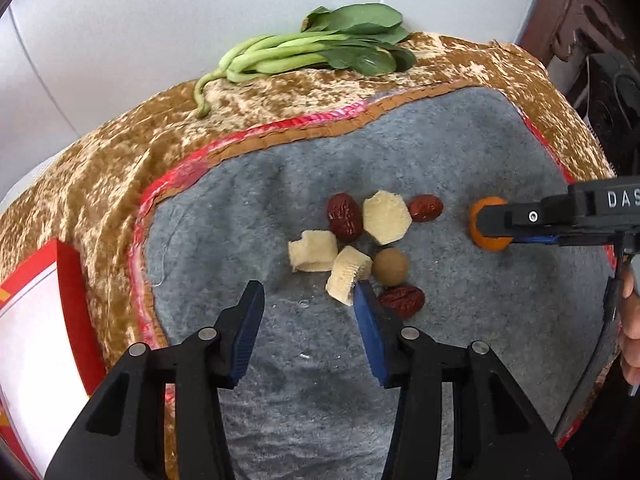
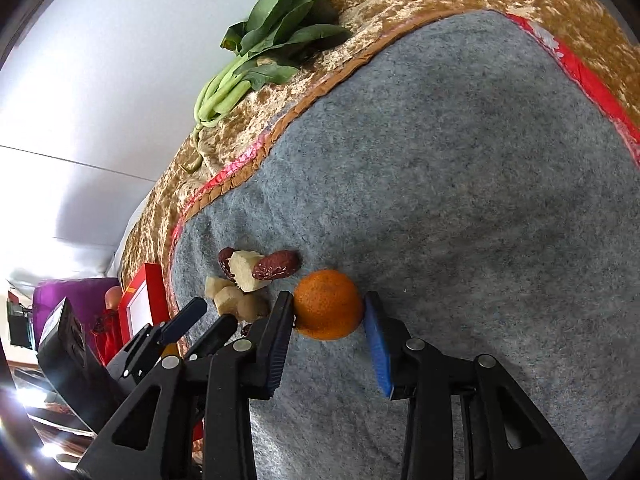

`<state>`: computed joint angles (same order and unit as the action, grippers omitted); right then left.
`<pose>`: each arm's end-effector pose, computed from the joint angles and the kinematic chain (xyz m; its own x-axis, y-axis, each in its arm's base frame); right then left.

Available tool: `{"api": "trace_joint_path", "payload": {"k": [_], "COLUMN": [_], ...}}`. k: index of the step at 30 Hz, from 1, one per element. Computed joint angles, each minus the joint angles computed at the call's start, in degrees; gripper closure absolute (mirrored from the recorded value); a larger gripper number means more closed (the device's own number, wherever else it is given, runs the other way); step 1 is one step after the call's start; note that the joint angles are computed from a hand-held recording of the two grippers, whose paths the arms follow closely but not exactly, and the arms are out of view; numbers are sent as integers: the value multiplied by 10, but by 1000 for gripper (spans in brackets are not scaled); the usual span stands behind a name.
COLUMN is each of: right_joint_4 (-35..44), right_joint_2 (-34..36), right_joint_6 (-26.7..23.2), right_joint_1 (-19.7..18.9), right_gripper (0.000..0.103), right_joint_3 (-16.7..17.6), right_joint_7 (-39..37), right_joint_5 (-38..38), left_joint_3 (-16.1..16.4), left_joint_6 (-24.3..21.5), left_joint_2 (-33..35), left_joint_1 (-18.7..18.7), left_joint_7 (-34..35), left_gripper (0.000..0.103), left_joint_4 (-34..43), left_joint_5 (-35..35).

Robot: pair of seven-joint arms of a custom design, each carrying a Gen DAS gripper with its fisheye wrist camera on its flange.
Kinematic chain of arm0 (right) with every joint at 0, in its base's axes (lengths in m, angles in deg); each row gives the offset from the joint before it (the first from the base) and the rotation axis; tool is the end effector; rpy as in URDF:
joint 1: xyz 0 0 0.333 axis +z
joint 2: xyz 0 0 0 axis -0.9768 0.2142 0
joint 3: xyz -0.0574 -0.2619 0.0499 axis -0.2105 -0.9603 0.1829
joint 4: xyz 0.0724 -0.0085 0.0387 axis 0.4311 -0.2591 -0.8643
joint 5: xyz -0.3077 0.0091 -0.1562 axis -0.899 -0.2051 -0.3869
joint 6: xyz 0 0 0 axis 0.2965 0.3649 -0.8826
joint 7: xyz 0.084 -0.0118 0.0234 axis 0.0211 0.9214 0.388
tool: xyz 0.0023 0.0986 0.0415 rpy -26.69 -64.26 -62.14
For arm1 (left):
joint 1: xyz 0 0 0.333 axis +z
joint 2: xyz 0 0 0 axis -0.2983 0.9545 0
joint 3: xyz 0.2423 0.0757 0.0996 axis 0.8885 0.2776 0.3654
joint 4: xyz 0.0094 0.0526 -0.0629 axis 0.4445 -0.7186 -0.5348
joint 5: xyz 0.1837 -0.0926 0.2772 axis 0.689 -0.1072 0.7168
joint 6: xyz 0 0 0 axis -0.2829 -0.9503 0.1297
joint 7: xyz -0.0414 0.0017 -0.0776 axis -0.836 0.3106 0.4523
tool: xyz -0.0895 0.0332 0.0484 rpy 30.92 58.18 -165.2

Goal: Organize fruits
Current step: 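Grasp a pale yam chunk with the left gripper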

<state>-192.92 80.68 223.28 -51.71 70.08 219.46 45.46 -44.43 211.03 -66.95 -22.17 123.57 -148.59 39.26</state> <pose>0.4531 0.3050 0.4484 -0.5342 -0.6608 -0.5272 -0.7452 0.6626 -0.0754 0.5273 -0.1354 0.4495 -0.6954 -0.7173 0.0424 -0.6583 0.6123 -0.4379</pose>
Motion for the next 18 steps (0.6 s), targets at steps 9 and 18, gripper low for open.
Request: {"api": "trace_joint_path", "payload": {"k": [9,18], "right_joint_4": [2,32], "right_joint_2": [3,36], "right_joint_6": [-4,-10], "right_joint_1": [4,12], "right_gripper": [67,66], "right_joint_3": [1,-6], "right_joint_7": [30,48], "right_joint_5": [-25,-51], "left_joint_3": [-9,-14], "left_joint_6": [5,16], "left_joint_2": [5,11], "left_joint_1": [-15,-13], "left_joint_7": [-6,-1], "left_gripper": [70,85], "left_joint_4": [-7,-7], "left_joint_5": [12,-6]}}
